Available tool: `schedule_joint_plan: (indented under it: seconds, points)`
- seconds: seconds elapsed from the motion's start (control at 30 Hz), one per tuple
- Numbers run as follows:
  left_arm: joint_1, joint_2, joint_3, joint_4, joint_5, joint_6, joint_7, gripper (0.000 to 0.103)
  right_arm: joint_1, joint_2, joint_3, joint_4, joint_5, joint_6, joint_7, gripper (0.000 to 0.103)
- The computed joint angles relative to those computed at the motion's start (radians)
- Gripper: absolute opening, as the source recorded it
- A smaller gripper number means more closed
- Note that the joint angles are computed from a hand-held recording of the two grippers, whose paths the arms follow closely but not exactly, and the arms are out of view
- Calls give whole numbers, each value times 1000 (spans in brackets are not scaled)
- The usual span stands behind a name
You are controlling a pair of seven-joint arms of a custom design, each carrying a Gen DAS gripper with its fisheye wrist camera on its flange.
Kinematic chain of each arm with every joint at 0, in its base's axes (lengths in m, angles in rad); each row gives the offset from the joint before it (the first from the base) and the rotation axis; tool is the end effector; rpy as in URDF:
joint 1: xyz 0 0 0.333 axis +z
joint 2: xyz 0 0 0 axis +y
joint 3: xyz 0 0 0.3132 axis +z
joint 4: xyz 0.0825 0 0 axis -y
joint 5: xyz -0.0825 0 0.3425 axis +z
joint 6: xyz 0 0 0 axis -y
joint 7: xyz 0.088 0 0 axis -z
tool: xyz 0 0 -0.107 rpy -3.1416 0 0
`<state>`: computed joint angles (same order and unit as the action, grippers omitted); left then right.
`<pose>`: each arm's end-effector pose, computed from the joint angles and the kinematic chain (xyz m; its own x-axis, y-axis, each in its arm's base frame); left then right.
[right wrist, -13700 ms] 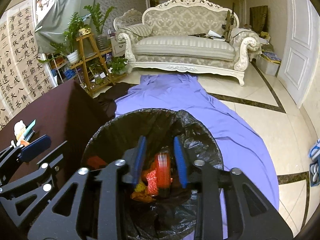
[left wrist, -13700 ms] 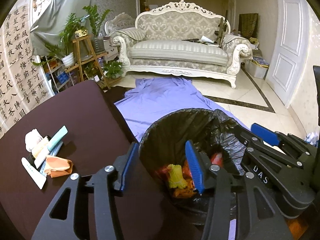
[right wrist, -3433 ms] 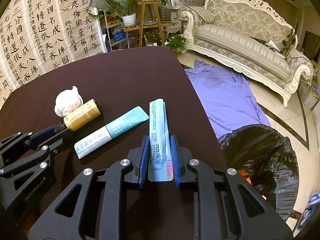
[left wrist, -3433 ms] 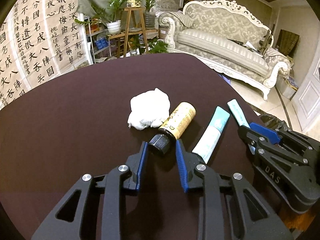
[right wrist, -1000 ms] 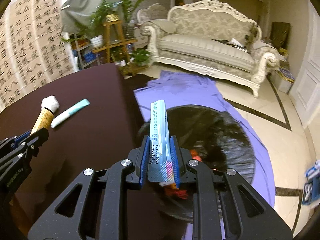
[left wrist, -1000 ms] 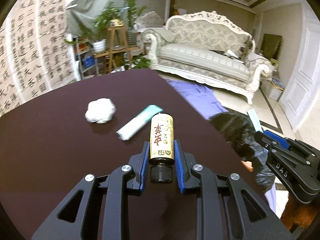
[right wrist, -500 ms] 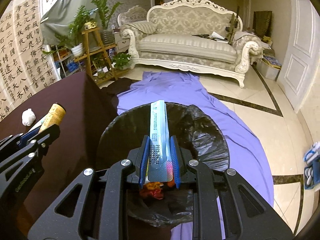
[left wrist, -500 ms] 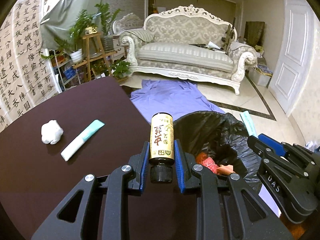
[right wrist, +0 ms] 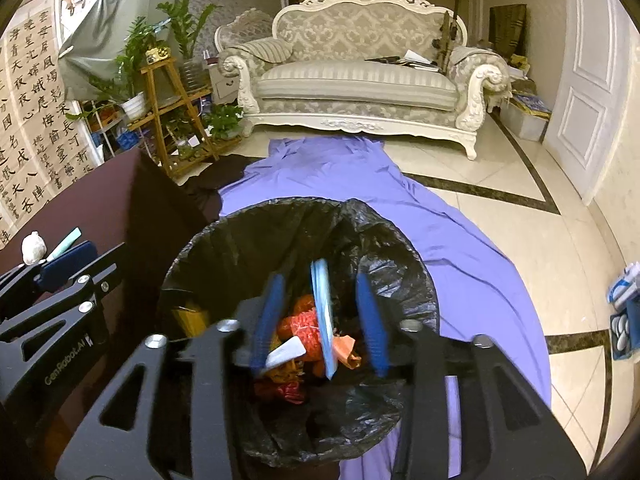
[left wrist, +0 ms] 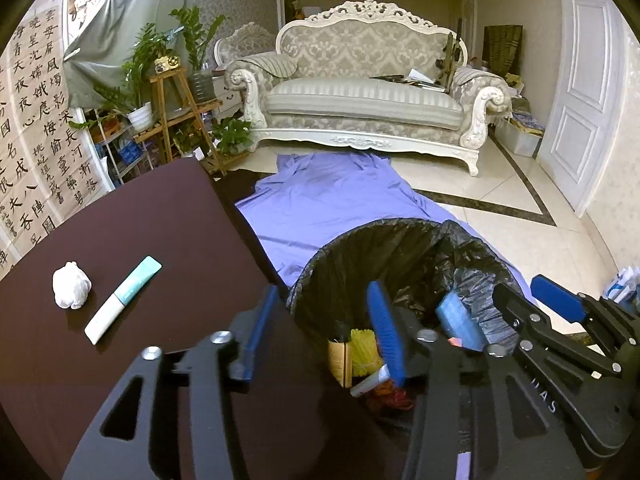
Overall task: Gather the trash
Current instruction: 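Open both grippers over the bin to drop the bottle and tube, then move both open grippers back over the table toward the remaining items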
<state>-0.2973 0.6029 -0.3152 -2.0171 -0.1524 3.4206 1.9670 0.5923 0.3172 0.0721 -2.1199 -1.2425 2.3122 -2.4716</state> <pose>0.5355 -0.3241 0.2886 -0.6430 -0.7651 -0.0349 -0.5026 0.4560 -0.7345 0.4409 0.3206 0.2887 -0.5679 -0.8210 -0.0582 -0.5393 0.4246 -0.7273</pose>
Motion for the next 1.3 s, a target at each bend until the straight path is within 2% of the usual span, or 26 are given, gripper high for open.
schedule_joint_plan:
  seconds: [0.03, 0.23, 0.43, 0.57, 0.73, 0.9, 1.0, 1.13, 1.3]
  points:
    - [-8, -1, 8, -2, -5, 8, -1, 61, 0, -2, 0, -1, 3, -2, -2, 41]
    - [-6, -5, 10, -12, -8, 16, -5, 69, 6, -8, 4, 2, 15, -28, -7, 46]
    - [4, -11, 3, -14, -3, 17, -11, 71, 9, -13, 8, 5, 20, -38, -13, 52]
    - [37, -27, -13, -37, 4, 32, -24, 73, 20, -5, 16, 34, 29, -53, -30, 54]
    - [65, -56, 8, -80, -1, 74, -42, 73, 34, 26, 14, 99, 21, -36, -56, 56]
    - [72, -74, 70, -109, -35, 101, -49, 73, 52, 103, -1, 217, 26, 32, -123, 56]
    - [55, -79, 131, -114, -85, 102, -38, 73, 72, 172, -15, 325, 42, 89, -197, 56]
    - [49, -75, 198, -109, -152, 109, -17, 73, 98, 286, -30, 502, 99, 150, -347, 56]
    - [-11, -54, 318, -77, -282, 109, 53, 73, 105, 438, -27, 732, 234, 177, -564, 57]
